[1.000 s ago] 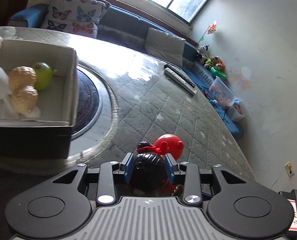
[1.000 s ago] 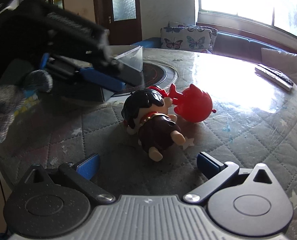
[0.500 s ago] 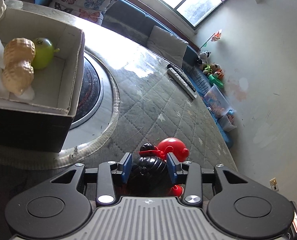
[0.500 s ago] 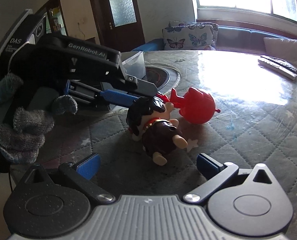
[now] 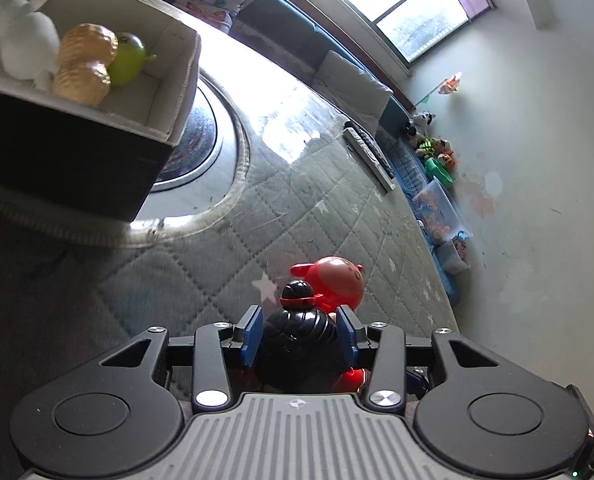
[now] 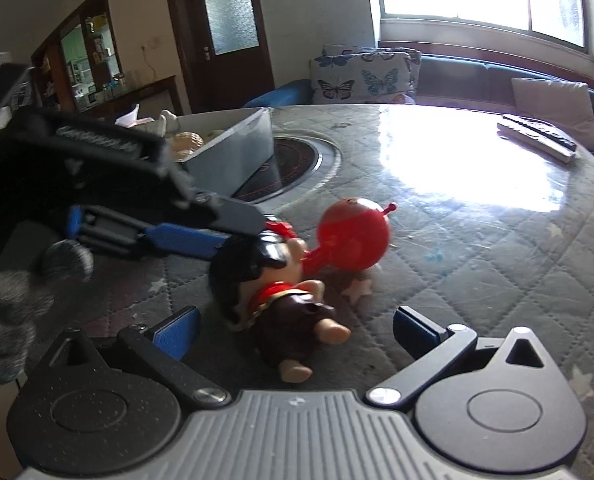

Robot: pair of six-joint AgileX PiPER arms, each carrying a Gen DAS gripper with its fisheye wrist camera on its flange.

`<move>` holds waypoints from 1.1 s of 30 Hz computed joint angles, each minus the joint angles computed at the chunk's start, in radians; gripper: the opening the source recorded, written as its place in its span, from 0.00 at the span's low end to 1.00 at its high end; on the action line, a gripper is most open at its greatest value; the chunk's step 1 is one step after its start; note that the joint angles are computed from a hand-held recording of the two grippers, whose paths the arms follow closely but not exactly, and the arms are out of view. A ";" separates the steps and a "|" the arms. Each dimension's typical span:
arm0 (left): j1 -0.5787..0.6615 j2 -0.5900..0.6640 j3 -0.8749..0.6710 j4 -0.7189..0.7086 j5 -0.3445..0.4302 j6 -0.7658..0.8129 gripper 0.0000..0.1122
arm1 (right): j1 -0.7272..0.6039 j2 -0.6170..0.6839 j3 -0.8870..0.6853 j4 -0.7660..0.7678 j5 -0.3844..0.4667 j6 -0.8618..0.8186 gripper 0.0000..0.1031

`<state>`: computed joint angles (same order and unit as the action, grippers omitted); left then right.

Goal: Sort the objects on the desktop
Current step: 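Close the left gripper on the doll figure's head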

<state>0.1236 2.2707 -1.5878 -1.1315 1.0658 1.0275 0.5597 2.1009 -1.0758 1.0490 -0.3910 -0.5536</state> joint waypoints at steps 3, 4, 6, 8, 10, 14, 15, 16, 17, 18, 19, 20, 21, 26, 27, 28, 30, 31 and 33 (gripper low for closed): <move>0.009 -0.029 0.045 -0.003 -0.010 -0.001 0.40 | 0.006 -0.009 0.016 0.012 -0.008 0.000 0.99; 0.012 -0.038 0.058 -0.005 -0.012 0.003 0.40 | 0.005 -0.014 0.024 -0.006 -0.006 0.020 0.98; 0.014 -0.058 0.090 -0.012 -0.027 0.010 0.40 | 0.007 -0.022 0.037 -0.054 0.001 0.066 0.94; 0.015 -0.071 0.110 -0.015 -0.037 0.010 0.39 | 0.008 -0.021 0.029 -0.060 0.009 0.060 0.93; 0.017 -0.073 0.113 -0.013 -0.039 -0.002 0.39 | 0.015 -0.020 0.023 -0.047 0.007 0.040 0.91; 0.020 -0.062 0.095 -0.011 -0.039 -0.028 0.37 | 0.008 -0.020 0.023 -0.124 0.010 0.112 0.86; 0.020 -0.054 0.082 -0.009 -0.035 -0.034 0.37 | 0.007 -0.018 0.020 -0.124 0.011 0.110 0.85; 0.022 -0.044 0.070 -0.011 -0.026 -0.034 0.37 | 0.007 -0.018 0.020 -0.129 0.011 0.114 0.83; 0.024 -0.033 0.057 -0.015 -0.017 -0.040 0.37 | 0.003 -0.019 0.023 -0.153 0.013 0.135 0.83; 0.027 -0.025 0.049 -0.020 -0.006 -0.046 0.37 | 0.000 -0.018 0.023 -0.161 0.015 0.141 0.83; 0.029 -0.014 0.038 -0.030 0.006 -0.047 0.37 | -0.002 -0.016 0.020 -0.157 0.016 0.137 0.82; 0.031 -0.005 0.028 -0.036 0.017 -0.047 0.37 | -0.004 -0.015 0.017 -0.153 0.017 0.133 0.82; 0.032 0.002 0.019 -0.037 0.024 -0.052 0.37 | -0.006 -0.011 0.012 -0.147 0.019 0.129 0.82; 0.025 0.030 -0.020 -0.025 0.030 -0.084 0.37 | -0.019 0.002 -0.001 -0.168 0.025 0.147 0.81; 0.024 0.037 -0.028 -0.020 0.033 -0.093 0.37 | -0.020 0.003 -0.003 -0.172 0.028 0.146 0.81; 0.023 0.043 -0.033 -0.019 0.039 -0.097 0.37 | -0.023 0.006 -0.006 -0.181 0.032 0.147 0.81; 0.023 0.043 -0.026 -0.028 0.033 -0.093 0.37 | -0.022 0.009 -0.011 -0.180 0.034 0.132 0.81; 0.024 0.043 -0.026 -0.028 0.034 -0.092 0.37 | -0.023 0.011 -0.016 -0.170 0.037 0.115 0.80; 0.027 0.040 -0.025 -0.025 0.040 -0.094 0.37 | -0.022 0.013 -0.023 -0.163 0.044 0.102 0.80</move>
